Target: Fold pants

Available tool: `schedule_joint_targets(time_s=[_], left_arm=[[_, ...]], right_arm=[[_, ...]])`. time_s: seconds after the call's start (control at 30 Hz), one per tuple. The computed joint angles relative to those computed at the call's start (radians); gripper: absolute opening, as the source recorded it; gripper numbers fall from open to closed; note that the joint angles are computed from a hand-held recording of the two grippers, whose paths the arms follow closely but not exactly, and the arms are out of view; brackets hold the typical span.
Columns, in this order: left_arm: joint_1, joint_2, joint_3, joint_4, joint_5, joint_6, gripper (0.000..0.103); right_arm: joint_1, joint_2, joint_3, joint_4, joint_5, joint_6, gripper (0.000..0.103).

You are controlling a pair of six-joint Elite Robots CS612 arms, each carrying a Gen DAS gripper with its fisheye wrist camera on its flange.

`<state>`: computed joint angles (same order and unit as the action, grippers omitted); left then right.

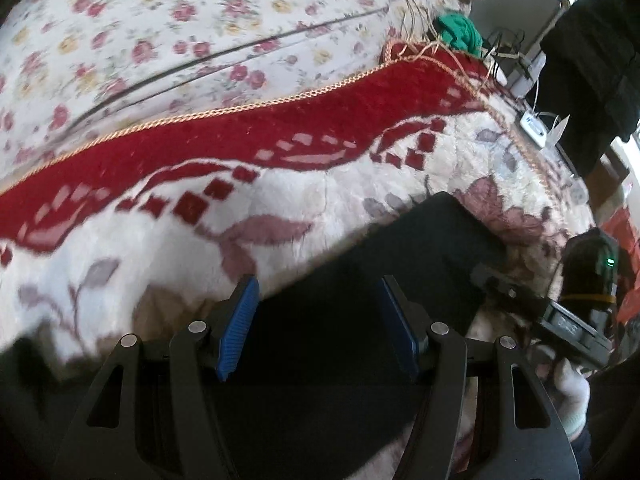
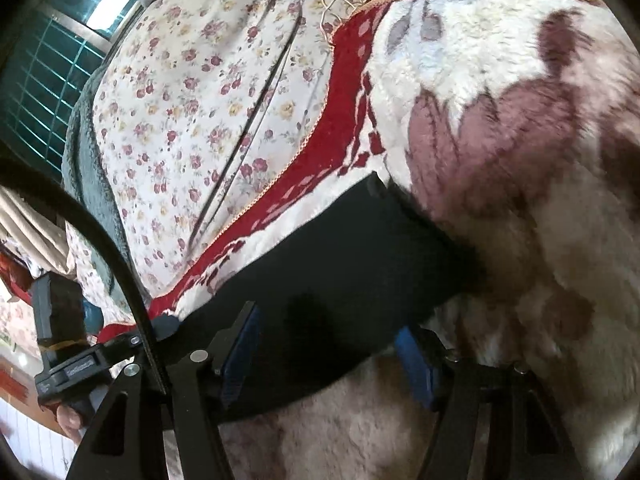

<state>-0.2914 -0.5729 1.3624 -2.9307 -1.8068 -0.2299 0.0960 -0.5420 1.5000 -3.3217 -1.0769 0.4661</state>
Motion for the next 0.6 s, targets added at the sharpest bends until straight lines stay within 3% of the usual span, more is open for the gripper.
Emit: schedule_joint_targets(time_s=[0.2,0.43,0.5,0.57,0.6], left_arm=[[0.006,0.050,-0.112,0.134,-0.078,0.068,0.062],[-0.011,0.085,-0.193,0.268,-0.110,0.230,0.062],[-0.012,0.088,-0.202,0.291,-0.118,0.277,0.068],[-0.009,0.090,-0.211,0.319,-0.135,0.323,0.068],[-0.009,0.090,-0.214,0.332,-0.135,0.344,0.067]], right_arm=[[-0.005,0.021,-0.014,-0.054,0.029,0.014,0.063],[-0.018,0.045,-0.028,-0.110,0.079,0.062,0.064],[-0.020,0.051,-0.030,-0.131,0.092,0.074,0.063],[-0.023,0.057,-0.037,-0.133,0.110,0.081,0.057],[-0.026,0.061,-0.041,-0.129,0.113,0.103,0.043]])
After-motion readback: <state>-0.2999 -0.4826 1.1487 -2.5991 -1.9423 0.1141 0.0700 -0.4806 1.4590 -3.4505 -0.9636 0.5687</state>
